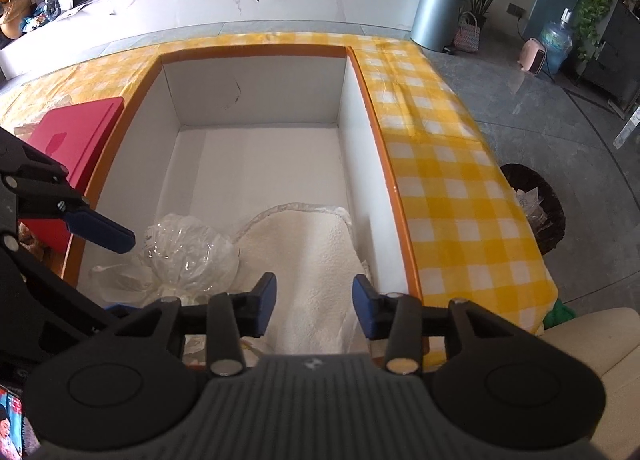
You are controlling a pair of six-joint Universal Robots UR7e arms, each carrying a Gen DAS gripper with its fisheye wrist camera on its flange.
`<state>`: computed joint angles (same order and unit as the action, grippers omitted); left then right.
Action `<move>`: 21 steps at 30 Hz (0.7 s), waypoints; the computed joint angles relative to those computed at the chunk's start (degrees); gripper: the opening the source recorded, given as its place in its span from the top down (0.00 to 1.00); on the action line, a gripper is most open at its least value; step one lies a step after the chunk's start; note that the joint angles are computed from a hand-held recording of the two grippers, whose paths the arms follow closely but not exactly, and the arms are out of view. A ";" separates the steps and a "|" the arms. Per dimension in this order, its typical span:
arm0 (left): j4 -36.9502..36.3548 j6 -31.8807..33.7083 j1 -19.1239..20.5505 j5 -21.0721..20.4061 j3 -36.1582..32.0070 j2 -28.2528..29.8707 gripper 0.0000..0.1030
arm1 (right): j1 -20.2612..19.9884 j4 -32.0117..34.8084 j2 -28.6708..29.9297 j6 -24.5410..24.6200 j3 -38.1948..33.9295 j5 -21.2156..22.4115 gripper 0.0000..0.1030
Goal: Organize soft objects
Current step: 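Lower both items into the box and open both grippers, then move both open grippers back over the remaining soft items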
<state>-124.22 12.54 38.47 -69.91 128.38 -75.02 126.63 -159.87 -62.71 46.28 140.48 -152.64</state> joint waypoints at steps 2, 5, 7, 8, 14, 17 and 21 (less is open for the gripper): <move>-0.52 0.38 -0.62 -0.57 0.89 -2.08 0.24 | 1.06 2.63 -0.82 1.72 -0.46 -0.45 0.55; -1.04 0.31 -1.22 -1.19 1.98 -5.34 0.26 | 2.89 7.35 -1.95 5.13 -1.44 -1.23 0.55; -1.49 0.16 -1.56 -1.70 2.85 -8.02 0.27 | 4.46 10.99 -2.53 8.27 -2.20 -2.14 0.55; -1.76 -0.13 -1.92 -1.79 3.43 -9.76 0.28 | 5.25 12.33 -2.67 9.51 -2.51 -2.55 0.55; -2.73 -1.09 -3.02 -2.86 6.81 -20.69 0.29 | 11.65 19.38 -1.38 19.00 -4.59 -6.52 0.38; -2.93 -2.07 -3.72 -1.99 8.65 -26.40 0.30 | 14.81 23.26 0.48 24.72 -6.24 -7.90 0.38; -3.61 -1.91 -5.64 1.22 11.87 -34.95 0.30 | 18.63 24.93 3.41 31.83 -7.85 -9.66 0.38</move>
